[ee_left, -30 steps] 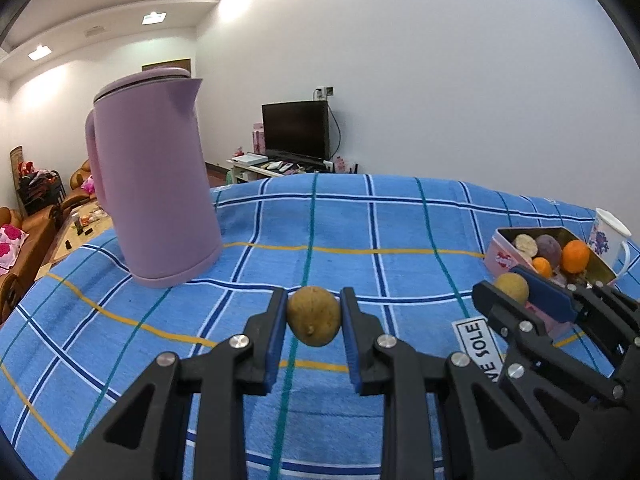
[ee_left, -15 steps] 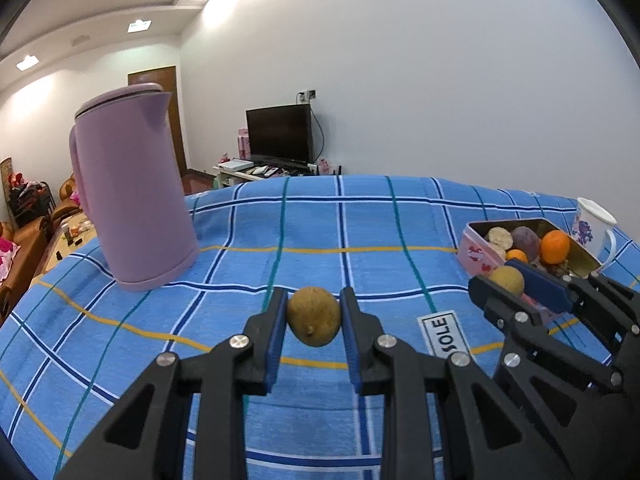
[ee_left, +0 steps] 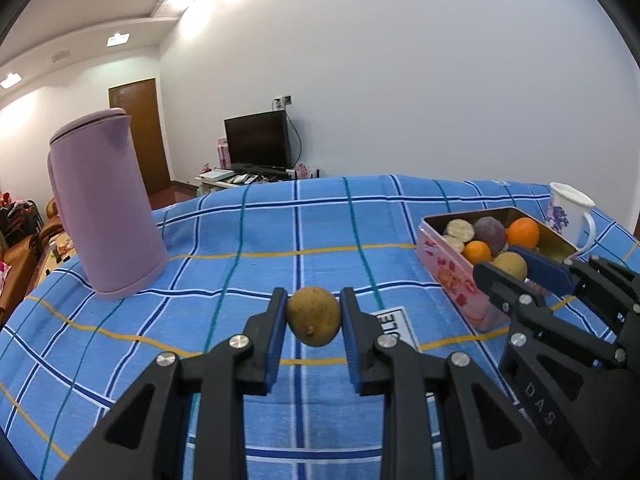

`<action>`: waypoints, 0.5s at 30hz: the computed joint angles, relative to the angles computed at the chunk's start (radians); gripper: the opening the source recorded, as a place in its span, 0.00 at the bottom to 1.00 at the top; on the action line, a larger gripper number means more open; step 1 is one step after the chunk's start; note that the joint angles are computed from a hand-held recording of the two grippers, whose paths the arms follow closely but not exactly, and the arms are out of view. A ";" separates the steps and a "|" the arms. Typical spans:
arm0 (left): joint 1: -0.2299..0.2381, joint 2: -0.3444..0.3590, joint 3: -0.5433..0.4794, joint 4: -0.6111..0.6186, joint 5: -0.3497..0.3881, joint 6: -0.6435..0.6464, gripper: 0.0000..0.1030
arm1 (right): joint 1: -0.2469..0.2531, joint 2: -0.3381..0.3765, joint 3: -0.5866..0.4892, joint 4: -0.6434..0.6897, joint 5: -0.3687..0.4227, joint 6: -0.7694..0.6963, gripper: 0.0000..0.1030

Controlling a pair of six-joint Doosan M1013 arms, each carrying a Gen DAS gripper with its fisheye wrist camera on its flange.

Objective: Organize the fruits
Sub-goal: 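Carry both small brown fruits over to the pink tin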

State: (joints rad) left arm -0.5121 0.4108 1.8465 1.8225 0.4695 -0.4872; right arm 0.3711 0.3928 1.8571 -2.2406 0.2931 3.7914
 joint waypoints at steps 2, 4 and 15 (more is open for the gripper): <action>-0.005 0.001 -0.002 0.001 -0.002 0.005 0.27 | -0.005 -0.005 0.007 -0.004 0.004 0.003 0.29; -0.012 0.004 -0.007 -0.001 -0.006 0.011 0.27 | -0.011 -0.009 0.013 -0.009 0.009 0.006 0.29; -0.048 0.018 -0.032 -0.014 -0.027 0.057 0.27 | -0.047 -0.032 0.046 -0.009 0.047 0.008 0.29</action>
State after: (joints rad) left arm -0.5599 0.4288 1.8146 1.8081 0.4423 -0.4298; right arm 0.3242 0.3607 1.9036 -2.2494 0.3399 3.7994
